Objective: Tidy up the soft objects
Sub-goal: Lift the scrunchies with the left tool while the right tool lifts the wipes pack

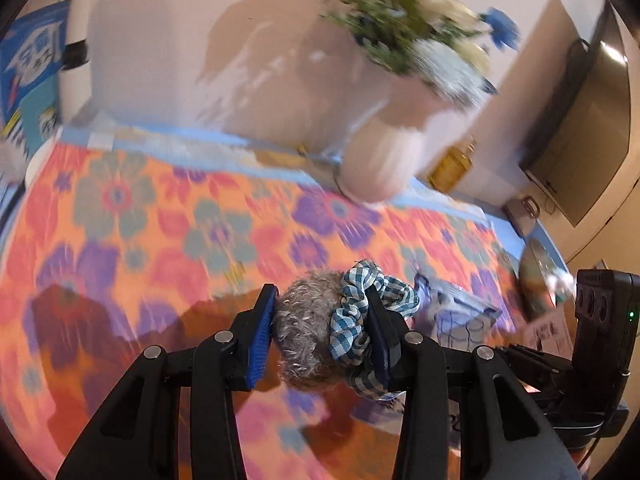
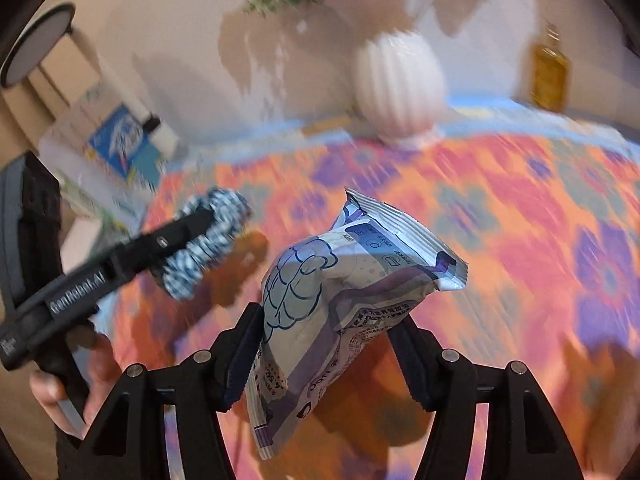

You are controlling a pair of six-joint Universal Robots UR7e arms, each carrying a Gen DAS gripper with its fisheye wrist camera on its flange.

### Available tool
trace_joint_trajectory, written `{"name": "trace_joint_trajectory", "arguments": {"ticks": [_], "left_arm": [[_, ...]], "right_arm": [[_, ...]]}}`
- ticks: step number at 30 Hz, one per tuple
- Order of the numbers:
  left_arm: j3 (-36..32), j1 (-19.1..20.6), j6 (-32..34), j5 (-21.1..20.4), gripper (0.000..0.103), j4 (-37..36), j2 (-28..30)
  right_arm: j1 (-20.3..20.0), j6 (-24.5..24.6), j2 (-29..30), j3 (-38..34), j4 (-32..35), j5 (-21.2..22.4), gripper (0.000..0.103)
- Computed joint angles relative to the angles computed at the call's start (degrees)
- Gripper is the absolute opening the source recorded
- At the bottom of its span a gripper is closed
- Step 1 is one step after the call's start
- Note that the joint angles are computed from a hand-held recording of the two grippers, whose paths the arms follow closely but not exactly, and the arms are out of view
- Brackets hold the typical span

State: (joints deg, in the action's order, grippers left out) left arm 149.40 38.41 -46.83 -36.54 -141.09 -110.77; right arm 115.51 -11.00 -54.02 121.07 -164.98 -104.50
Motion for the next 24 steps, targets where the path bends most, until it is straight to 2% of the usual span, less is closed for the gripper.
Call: {"name": "trace_joint_trajectory", "arguments": {"ticks": [2, 5, 6, 7, 8, 9, 11, 15, 18, 20, 22, 24], "left_arm": [[2.09, -4.45, -9.28, 1.93, 0.039, 6.94, -2.0], [4.42, -6.62, -15.1, 0.56, 0.039, 7.66, -2.08], [4.82, -7.87, -17.79, 1.09, 0.039, 10.02, -2.23], [5.09, -9.17, -20.87, 2.0, 0.039, 13.27, -2.15], [5.11, -9.75, -22.79, 2.45, 0.039, 15.13, -1.64], [5.14, -10.06, -24.22, 2.63, 0.039, 16.51, -1.03], [5.3, -10.41, -26.32, 2.74, 0.039, 19.26, -0.76], [6.88, -10.93, -28.22, 2.52, 0.039, 20.31, -1.77], [7.6, -13.12, -30.76, 4.8, 0.039, 23.46, -3.97], [7.49, -13.31, -32.73, 4.91, 0.039, 25.13, -4.25], [7.43, -14.36, -36.16, 5.94, 0.039, 28.88, -5.55], [7.28, -14.69, -38.98, 6.2, 0.039, 31.84, -6.86]], "right_arm": [[-1.83, -1.84, -3.83, 3.32, 2.41, 1.3, 0.062], [-3.43, -5.48, -7.7, 5.84, 6.92, 1.54, 0.063], [-3.47, -6.45, -8.17, 6.13, 7.14, 1.69, 0.069], [-3.12, -7.67, -8.61, 6.64, 6.27, 0.11, 0.072], [-2.3, -8.34, -8.25, 7.15, 3.67, -3.32, 0.078], [-1.24, -7.77, -7.06, 7.17, 1.11, -6.65, 0.085], [-0.55, -6.21, -7.03, 7.96, -1.32, -9.9, 0.087], [-0.94, -1.41, -8.19, 9.28, -1.27, -8.95, 0.088], [-2.54, 3.18, -8.3, 9.56, 0.99, -2.78, 0.09], [-2.95, 5.34, -6.69, 9.14, -0.03, 0.48, 0.09], [-1.7, 6.87, -4.27, 8.46, -2.1, -1.25, 0.09], [0.07, 7.89, -0.72, 7.21, -4.51, -5.7, 0.09]]}}
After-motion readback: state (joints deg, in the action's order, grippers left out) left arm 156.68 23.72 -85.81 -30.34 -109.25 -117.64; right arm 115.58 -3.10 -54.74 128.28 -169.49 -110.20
